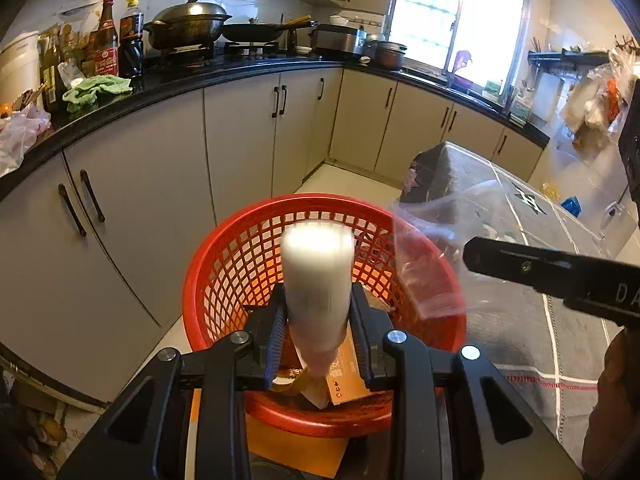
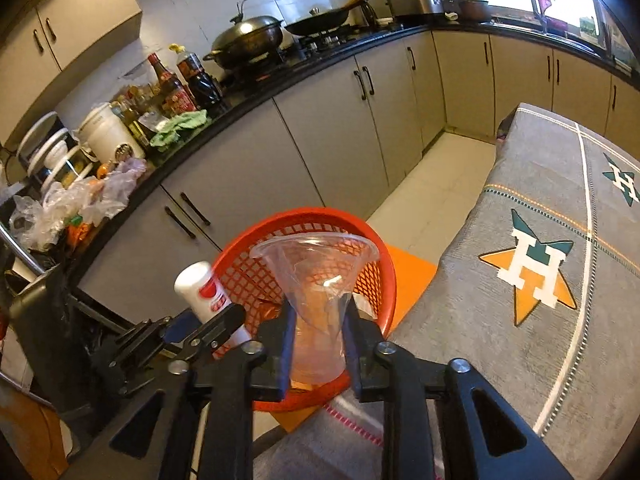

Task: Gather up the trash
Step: 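Open both grippers to drop the bottle and plastic bag into the basket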

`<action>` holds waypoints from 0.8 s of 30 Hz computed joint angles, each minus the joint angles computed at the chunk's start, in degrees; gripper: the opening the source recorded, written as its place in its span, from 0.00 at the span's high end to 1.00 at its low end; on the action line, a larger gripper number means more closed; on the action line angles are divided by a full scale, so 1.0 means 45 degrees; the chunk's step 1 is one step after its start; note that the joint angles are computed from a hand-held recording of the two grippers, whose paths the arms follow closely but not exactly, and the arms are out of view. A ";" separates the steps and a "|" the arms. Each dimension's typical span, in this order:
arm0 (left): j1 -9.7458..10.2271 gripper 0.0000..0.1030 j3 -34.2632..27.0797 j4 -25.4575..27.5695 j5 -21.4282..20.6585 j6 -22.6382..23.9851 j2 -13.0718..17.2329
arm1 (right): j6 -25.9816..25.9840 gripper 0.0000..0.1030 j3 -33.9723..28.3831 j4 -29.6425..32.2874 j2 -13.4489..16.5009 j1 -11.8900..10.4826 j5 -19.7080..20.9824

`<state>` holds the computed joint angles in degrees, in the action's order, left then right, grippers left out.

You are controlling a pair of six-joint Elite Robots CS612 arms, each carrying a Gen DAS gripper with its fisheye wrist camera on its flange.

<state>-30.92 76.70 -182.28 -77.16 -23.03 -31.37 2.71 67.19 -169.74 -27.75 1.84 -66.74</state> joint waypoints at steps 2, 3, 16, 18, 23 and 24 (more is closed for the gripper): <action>0.0015 0.71 -0.0039 0.0037 -0.0046 -0.0007 0.0026 | -0.0007 0.64 -0.0061 -0.0044 0.0053 0.0024 -0.0085; 0.0017 0.68 -0.0051 0.0061 -0.0058 -0.0030 0.0031 | -0.0043 0.62 -0.0019 -0.0093 0.0032 0.0025 -0.0096; -0.0331 0.47 0.0575 -0.0648 0.0750 0.0068 -0.0349 | -0.0546 0.37 0.1563 -0.1991 -0.0697 0.0019 -0.1507; -0.0479 0.35 0.0881 -0.1034 0.1113 -0.0063 -0.0498 | -0.0645 0.32 0.2087 -0.2479 -0.0934 0.0002 -0.2002; -0.1068 0.18 0.1837 -0.2100 0.2908 -0.0231 -0.0911 | -0.0945 0.21 0.3548 -0.4006 -0.1552 -0.0048 -0.3341; -0.1233 0.11 0.2076 -0.2361 0.3285 -0.0233 -0.1004 | -0.0943 0.20 0.3933 -0.4377 -0.1710 -0.0074 -0.3614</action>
<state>-36.47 86.04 -192.91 -62.37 -24.08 -35.88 -1.54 84.88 -189.44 -35.44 1.51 -83.00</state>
